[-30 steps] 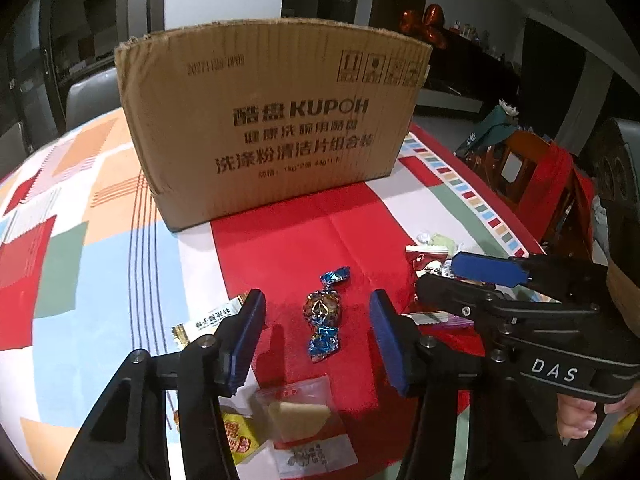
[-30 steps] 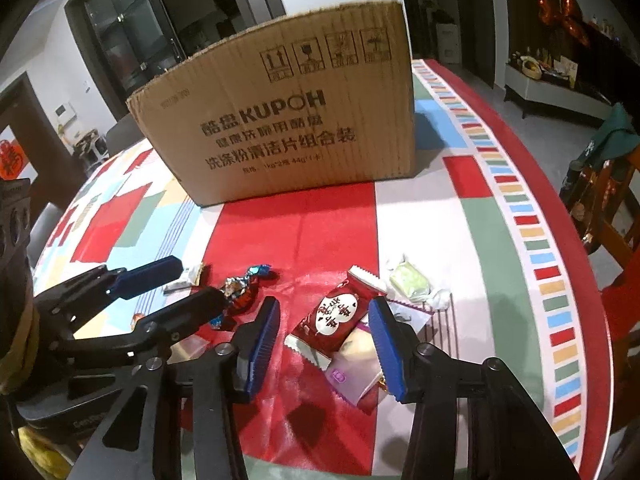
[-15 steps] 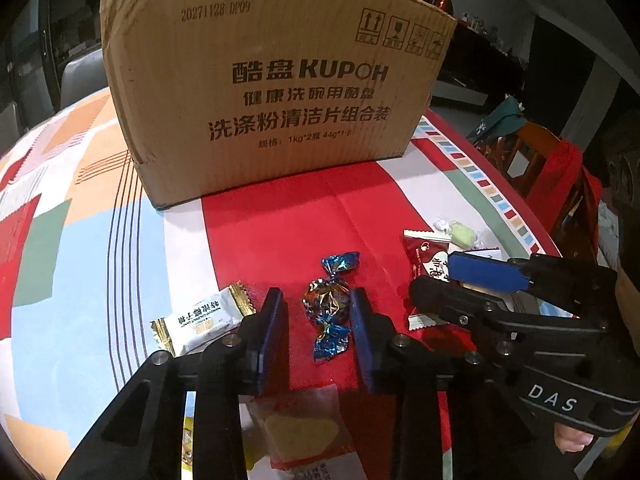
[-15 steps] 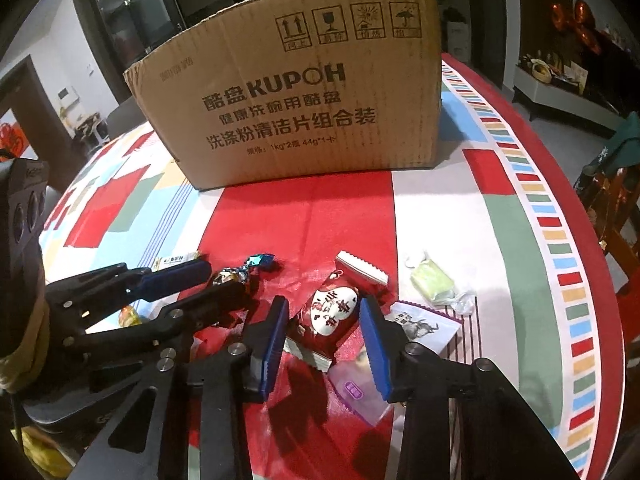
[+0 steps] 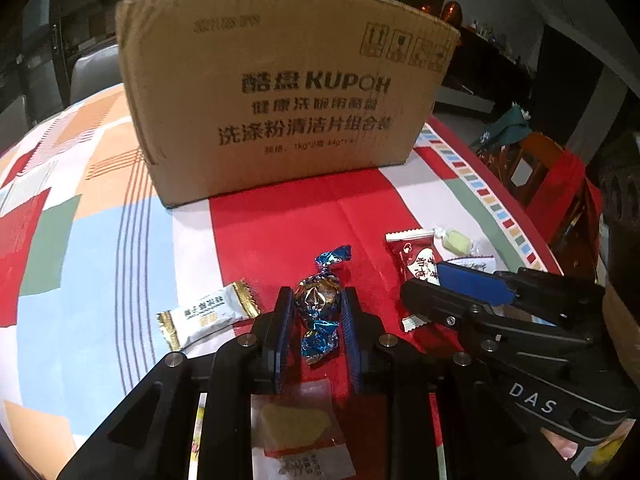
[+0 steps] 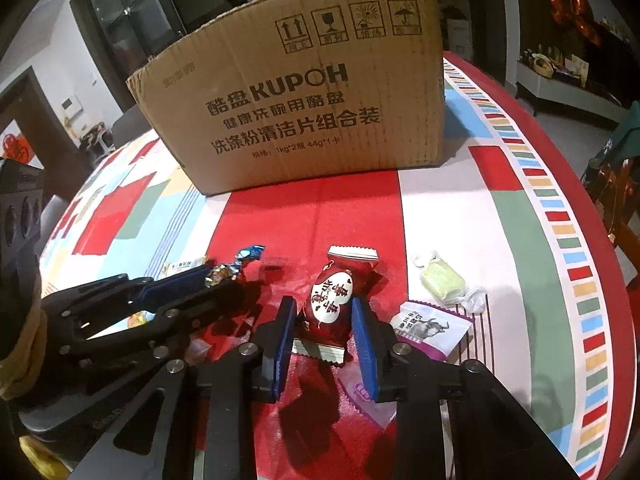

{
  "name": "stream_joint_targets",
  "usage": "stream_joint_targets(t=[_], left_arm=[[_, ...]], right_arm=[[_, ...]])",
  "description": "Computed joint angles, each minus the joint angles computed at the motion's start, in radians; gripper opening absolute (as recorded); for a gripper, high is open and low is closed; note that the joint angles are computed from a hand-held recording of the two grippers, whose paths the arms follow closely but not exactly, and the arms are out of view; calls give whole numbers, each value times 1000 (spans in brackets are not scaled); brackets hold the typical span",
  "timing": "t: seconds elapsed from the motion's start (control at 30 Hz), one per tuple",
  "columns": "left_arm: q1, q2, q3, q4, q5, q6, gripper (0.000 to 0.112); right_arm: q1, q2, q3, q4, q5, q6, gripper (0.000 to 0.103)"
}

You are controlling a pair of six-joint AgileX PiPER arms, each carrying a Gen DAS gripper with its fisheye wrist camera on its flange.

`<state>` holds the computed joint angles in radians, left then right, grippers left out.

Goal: Organize snacks
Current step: 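Grasp the blue-wrapped candy with the left gripper while the right grasps the red-white snack, then carry both items over the box and open both grippers to drop them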

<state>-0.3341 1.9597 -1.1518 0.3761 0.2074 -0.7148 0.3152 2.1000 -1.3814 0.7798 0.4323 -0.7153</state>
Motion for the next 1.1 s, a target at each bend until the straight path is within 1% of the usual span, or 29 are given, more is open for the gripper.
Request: stream_joint_targets(t=[0.27,0.3,0.37,0.5,0.83,0.9,1.1], left_arm=[[-9,-68,48,131,0,-176,24],[-12,-78,53,163,0,-218,24],[-17,-92,57,187,-1,-259,24],[-30,-125,68,279,4,-369,24],[-51,-211,70,433,40,-525,24],[-54,-228,67,481,48,-570,24],[-44,-269,49,521,57,-591,24]], right_arm=[[-19,-52,49,159,-2,-151,30],[-23,-64,58,191,-2,-181,30],[-30,-75,63,225,5,-213,30],[-45,-106,75,285,24,-272,30],[-71,-179,71,380,62,-362,30],[-74,-190,62,404,71,-376,30],[-71,-204,14,434,89,-390,30]])
